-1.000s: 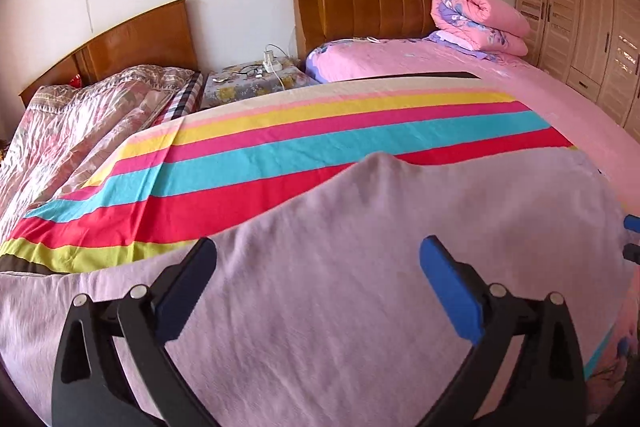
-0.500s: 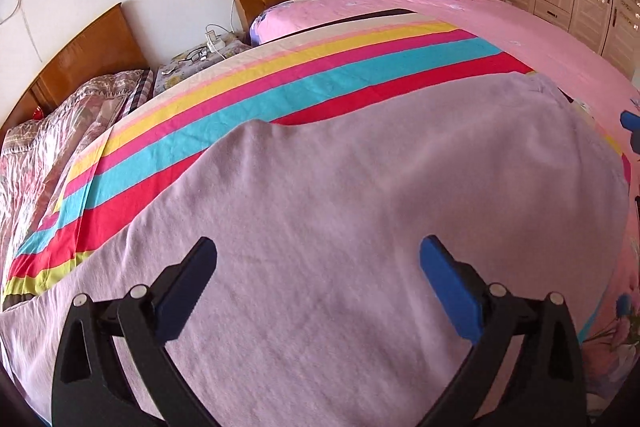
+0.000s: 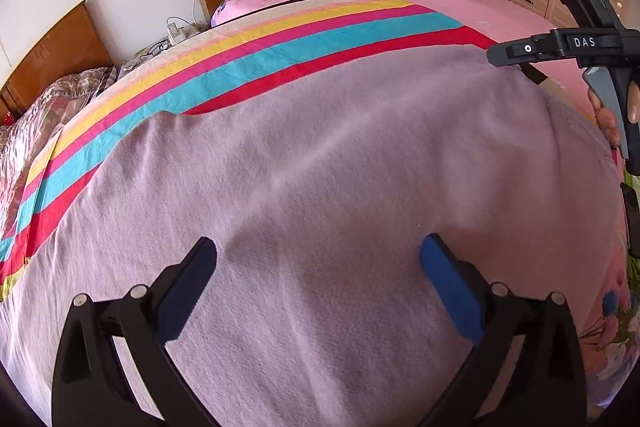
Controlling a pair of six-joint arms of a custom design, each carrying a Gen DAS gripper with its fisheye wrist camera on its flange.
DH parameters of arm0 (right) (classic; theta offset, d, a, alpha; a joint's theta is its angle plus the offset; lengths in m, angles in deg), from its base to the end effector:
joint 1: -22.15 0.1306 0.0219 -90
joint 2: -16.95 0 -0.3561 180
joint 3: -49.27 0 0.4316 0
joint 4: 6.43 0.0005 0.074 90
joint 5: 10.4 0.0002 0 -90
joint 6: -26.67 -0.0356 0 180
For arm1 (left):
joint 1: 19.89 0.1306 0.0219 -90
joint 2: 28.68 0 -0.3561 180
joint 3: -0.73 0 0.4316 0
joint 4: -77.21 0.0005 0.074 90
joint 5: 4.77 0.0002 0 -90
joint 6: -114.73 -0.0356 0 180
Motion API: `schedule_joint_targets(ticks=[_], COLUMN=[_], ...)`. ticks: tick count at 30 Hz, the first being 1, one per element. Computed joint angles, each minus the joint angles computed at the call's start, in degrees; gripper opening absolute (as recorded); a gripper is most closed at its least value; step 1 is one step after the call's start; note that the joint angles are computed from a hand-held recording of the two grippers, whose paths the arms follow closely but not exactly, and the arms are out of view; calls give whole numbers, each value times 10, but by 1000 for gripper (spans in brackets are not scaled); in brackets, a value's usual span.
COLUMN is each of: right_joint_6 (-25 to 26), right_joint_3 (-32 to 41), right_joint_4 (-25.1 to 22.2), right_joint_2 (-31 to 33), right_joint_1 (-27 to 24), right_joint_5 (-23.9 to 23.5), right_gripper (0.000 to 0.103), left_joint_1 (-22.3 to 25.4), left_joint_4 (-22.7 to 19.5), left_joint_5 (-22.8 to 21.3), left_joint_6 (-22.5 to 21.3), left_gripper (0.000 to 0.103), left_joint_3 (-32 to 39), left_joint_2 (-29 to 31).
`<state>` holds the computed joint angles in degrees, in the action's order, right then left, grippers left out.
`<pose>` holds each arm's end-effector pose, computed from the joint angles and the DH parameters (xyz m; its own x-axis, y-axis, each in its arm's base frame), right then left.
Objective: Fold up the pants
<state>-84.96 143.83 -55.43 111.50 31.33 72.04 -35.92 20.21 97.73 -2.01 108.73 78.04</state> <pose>0.5456 0.0924 0.4031 -0.7822 0.2437 -0.5734 0.0484 0.9413 0.3342 0.5907 -0.1782 0.3913 -0.5352 0.6108 -0.5835 0.7027 0.7053 0.0937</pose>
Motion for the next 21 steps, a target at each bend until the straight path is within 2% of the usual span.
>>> schedule_joint_targets(ticks=[3, 4, 7, 10, 12, 15, 16, 18, 21], right_joint_6=[-16, -13, -16, -8, -3, -58, -79, -115, -115], right_joint_3=[-21, -34, -79, -101, -106, -104, -109, -127, -125], right_joint_4=[-3, 6, 48, 46, 24, -35, -41, -18, -5], right_joint_2=[-42, -63, -117, -133, -126, -104, -107, -129, -135], right_joint_1=[31, 43, 77, 109, 117, 108, 103, 100, 118], right_joint_5=[124, 146, 154, 142, 150, 190, 195, 189, 212], right_gripper=[79, 79, 83, 86, 87, 87, 87, 87, 87], left_joint_1=[1, 2, 3, 3, 2, 2, 2, 4, 7], left_joint_4=[-6, -9, -21, -26, -20, -16, -16, -17, -21], left_joint_5=[4, 7, 16, 19, 16, 13, 14, 19, 25], left_joint_6=[4, 6, 15, 20, 21, 20, 21, 22, 23], left_gripper=[102, 102, 102, 102, 102, 102, 102, 102, 102], left_joint_3=[5, 7, 21, 26, 20, 17, 16, 15, 19], left_joint_2=[4, 6, 17, 21, 17, 14, 13, 13, 16])
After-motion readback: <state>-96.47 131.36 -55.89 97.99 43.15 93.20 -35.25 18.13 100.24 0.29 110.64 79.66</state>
